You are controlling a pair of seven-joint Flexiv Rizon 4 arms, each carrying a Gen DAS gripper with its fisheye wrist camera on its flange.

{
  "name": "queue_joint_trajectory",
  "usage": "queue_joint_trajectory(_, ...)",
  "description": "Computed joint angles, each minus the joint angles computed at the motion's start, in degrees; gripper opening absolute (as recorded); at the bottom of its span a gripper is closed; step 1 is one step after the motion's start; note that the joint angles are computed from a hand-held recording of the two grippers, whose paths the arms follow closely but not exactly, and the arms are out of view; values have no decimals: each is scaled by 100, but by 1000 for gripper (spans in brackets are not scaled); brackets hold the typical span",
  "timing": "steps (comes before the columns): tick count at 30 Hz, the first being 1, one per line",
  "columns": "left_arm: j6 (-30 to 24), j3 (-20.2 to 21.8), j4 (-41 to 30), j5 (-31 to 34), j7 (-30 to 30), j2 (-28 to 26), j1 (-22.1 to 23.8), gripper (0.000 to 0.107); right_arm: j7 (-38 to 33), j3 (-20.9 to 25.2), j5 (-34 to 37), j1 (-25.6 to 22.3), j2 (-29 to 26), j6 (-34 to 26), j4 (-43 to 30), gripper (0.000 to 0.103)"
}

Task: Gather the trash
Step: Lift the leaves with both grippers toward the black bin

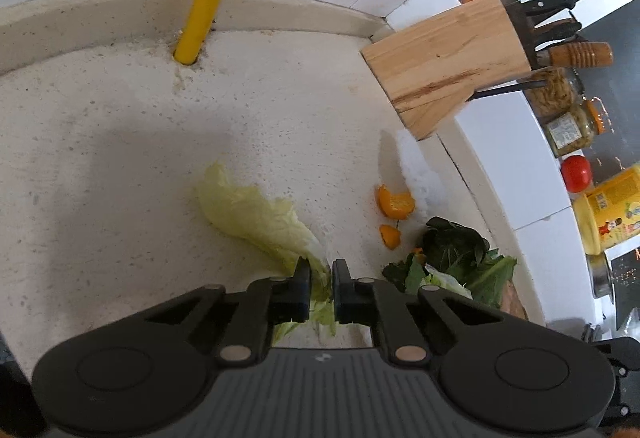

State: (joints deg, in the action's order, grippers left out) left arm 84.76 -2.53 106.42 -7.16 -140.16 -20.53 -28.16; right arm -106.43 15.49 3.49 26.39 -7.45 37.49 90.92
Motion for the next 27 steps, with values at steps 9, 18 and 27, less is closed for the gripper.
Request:
queue_joint_trajectory(9,130,248,-75,85,-370,-74,-205,2,162,5,947,-162,-240,79,-399,9)
queue_joint_trajectory(18,240,614,-74,647,-729,295,-478,2,296,68,1844,-358,-96,863,-372,8)
queue_joint_trajectory(27,59,1115,-200,1907,-1711,694,-811,2,335,179,1993,-198,-131,1385,-433,8)
